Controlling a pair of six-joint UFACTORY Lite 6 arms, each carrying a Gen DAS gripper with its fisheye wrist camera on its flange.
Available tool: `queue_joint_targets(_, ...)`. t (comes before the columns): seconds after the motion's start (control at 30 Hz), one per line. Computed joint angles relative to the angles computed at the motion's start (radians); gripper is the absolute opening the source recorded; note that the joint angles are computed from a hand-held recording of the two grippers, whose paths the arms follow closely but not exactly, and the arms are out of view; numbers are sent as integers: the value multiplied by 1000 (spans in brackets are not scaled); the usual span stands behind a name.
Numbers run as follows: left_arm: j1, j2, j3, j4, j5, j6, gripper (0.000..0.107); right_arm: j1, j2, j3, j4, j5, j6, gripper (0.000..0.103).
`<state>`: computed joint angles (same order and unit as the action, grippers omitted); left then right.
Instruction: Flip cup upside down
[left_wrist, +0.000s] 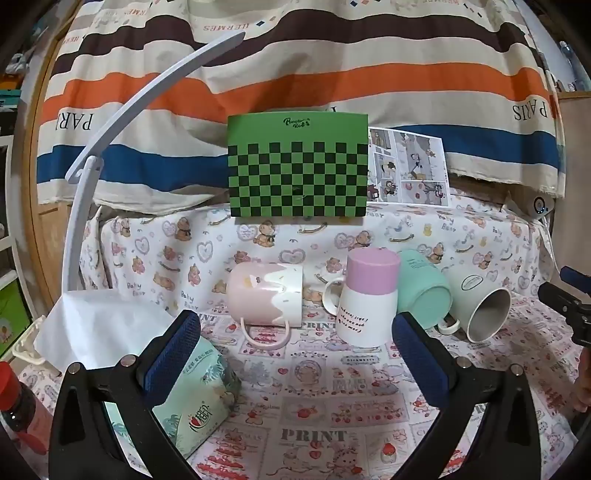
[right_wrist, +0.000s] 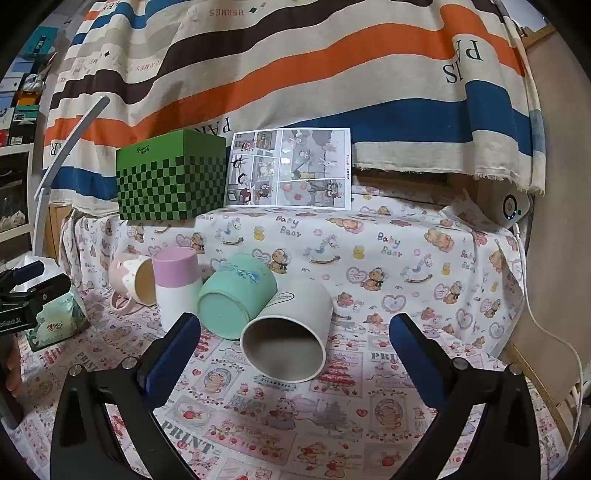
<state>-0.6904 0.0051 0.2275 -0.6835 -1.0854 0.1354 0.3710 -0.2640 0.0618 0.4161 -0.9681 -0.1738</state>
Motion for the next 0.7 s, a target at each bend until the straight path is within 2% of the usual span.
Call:
queue_joint_targets(0.23,-2,-28,-14,-11,0,16,103,0,6,-1,-4,-15,6,103)
queue_joint_targets(0.33,53,-58,-45,97,9,-27,103,11,19,7,11,-19,0,103)
queue_joint_targets(0.47,-15,-42,-33,5,-20,8,103,34,41,22,34,-28,-4,103)
queue_joint_targets(0.6,22,-42,-17,19,19,6,103,5,18,4,2,-23,10,103)
queue_joint_targets(0.7,29,-44,-29,29,3,-14,103,19,27,11,19,-26,4,103)
